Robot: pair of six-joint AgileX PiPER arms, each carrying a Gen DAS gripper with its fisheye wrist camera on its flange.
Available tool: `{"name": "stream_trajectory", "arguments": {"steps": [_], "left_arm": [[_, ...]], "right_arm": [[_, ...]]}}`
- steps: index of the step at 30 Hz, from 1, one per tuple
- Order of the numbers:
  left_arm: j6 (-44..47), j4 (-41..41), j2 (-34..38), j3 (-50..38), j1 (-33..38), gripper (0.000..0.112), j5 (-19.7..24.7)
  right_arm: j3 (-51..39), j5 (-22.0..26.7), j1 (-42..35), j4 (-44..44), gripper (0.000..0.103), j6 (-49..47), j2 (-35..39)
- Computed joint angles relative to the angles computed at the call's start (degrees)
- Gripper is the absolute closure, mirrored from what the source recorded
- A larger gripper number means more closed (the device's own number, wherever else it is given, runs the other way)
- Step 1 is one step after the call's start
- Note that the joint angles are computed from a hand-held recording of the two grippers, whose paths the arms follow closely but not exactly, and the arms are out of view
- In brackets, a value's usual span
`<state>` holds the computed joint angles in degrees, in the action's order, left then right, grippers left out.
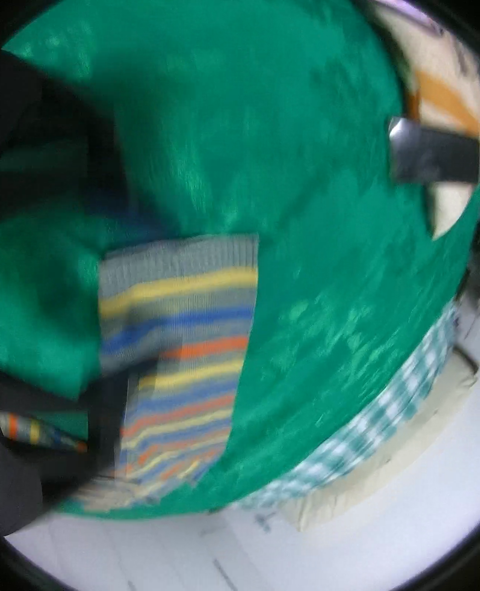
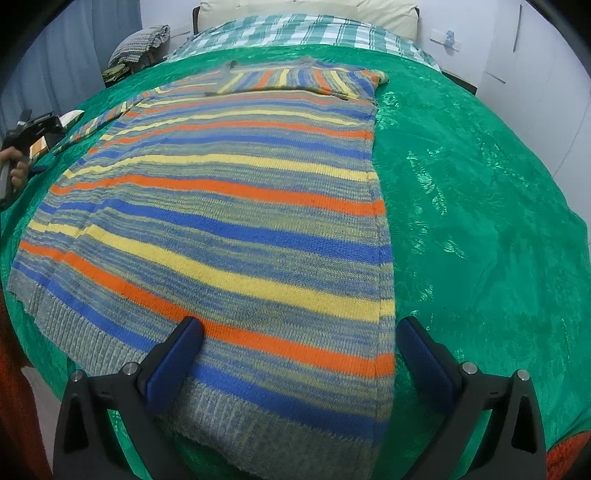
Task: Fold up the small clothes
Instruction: 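Grasp the other sleeve cuff with the left gripper and lift it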
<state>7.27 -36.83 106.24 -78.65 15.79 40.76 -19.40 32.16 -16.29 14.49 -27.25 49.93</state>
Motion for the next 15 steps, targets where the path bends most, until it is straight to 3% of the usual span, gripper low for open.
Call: {"name": "stream_trajectory", "arguments": {"steps": [1, 6, 10, 15], "left_arm": [[-2.4, 3.0, 1.1, -2.2, -0.92, 0.11, 1.4], [-15.13, 29.19, -1.19, -16.87, -14.63, 0.111, 5.31], [-14.1, 36.89, 2.52, -35.83, -28.6, 0.111, 13.81], [-13.79, 41.1, 17.59, -64.47, -45.16, 0.11, 25.76]], "right_arm": [[0.0, 0.0, 0.12, -0.23, 0.0, 0.31, 0.01], [-0.34, 0.34, 1.01, -1.74, 0.0, 2.53, 0.12], [-0.84, 0.74, 0.86, -1.35, 0.0, 1.92, 0.83], [-1.06, 0.77, 0.35, -0.06, 0.0, -0.06, 1.41]]}}
